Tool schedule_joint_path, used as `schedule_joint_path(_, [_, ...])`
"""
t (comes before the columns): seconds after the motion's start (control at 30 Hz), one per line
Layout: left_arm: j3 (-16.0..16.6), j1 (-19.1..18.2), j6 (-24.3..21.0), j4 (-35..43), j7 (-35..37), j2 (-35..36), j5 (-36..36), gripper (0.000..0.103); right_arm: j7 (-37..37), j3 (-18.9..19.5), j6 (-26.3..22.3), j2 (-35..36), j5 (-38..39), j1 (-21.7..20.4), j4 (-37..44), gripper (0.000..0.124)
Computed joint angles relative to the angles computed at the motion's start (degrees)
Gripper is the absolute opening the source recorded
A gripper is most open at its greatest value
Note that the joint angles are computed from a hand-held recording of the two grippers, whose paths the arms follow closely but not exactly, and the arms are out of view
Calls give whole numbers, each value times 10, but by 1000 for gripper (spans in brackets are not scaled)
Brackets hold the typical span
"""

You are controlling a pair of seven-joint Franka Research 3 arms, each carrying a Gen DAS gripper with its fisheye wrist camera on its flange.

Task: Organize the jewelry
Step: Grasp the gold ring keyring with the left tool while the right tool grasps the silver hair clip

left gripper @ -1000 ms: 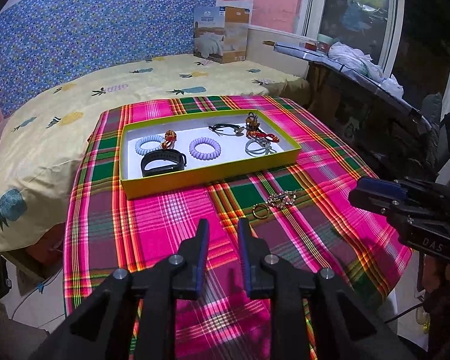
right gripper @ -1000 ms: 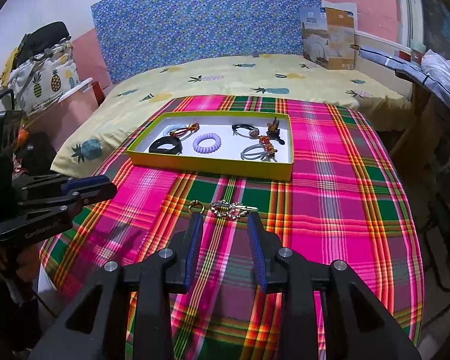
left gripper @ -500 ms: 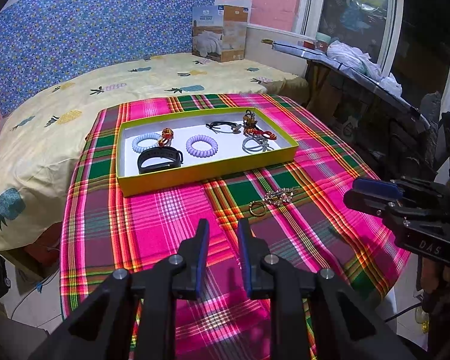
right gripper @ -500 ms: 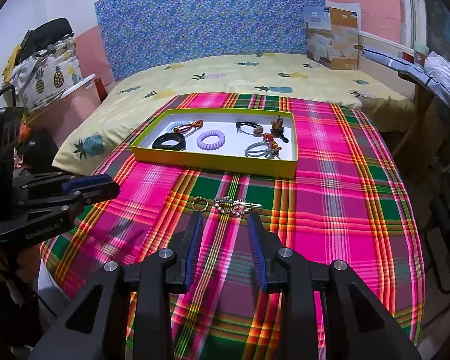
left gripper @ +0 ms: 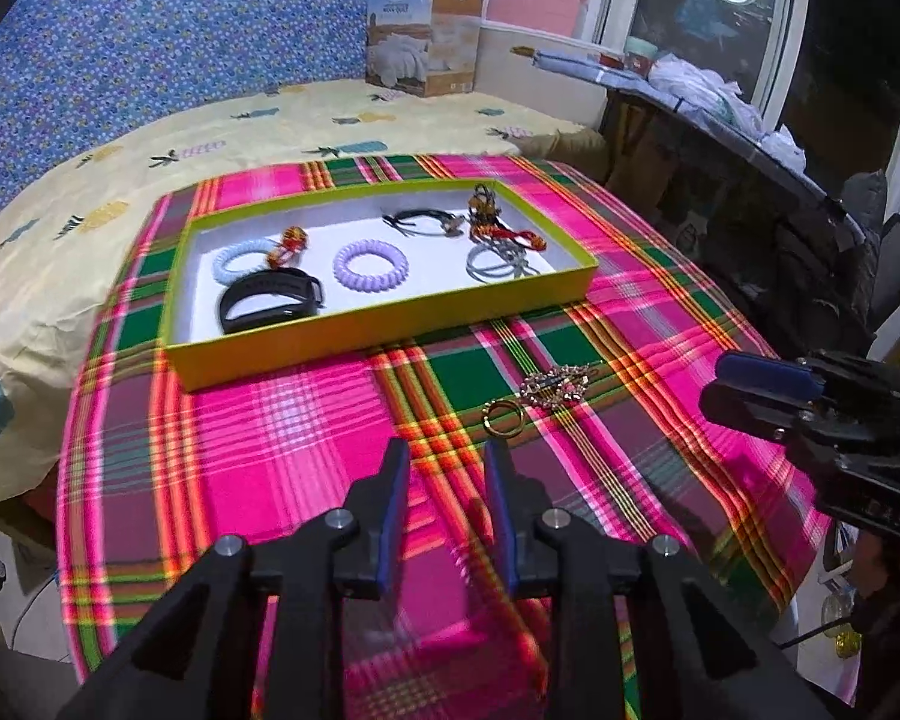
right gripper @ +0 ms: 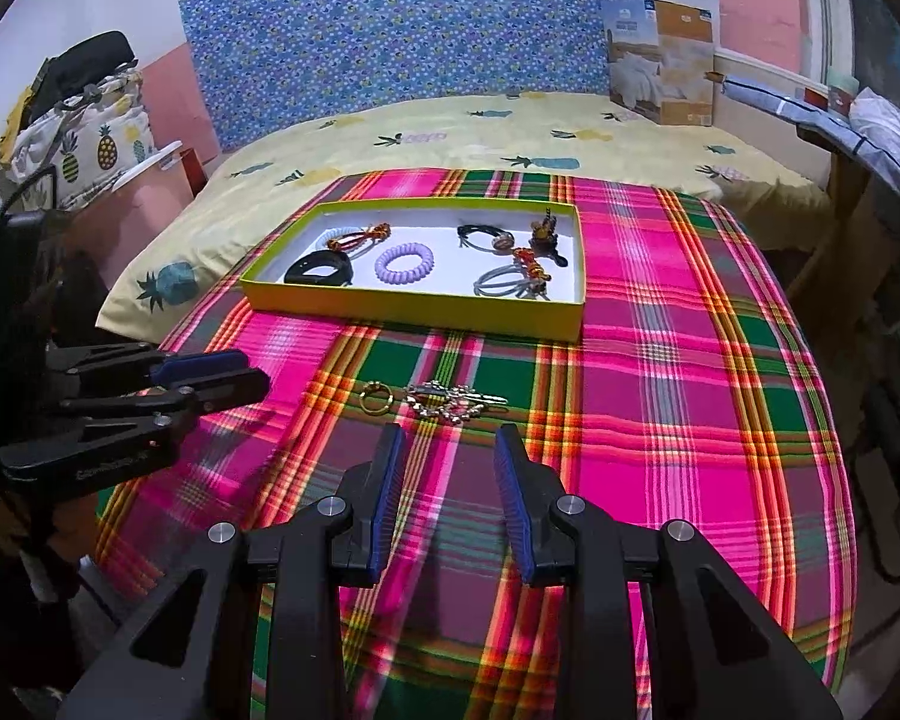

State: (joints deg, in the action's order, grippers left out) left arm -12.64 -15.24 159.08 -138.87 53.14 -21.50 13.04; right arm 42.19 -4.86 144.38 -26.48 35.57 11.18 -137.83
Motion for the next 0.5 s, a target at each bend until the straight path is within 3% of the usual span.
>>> schedule_joint_path(0.3, [7,-19,11,39,49,65,-27,30,-8,-4,-4,23,4,-5,13,32])
schedule_joint_path(0.5, [-7,-7,2,62,47,93,-9,30,-22,-5,-7,41,11,-7,23,32])
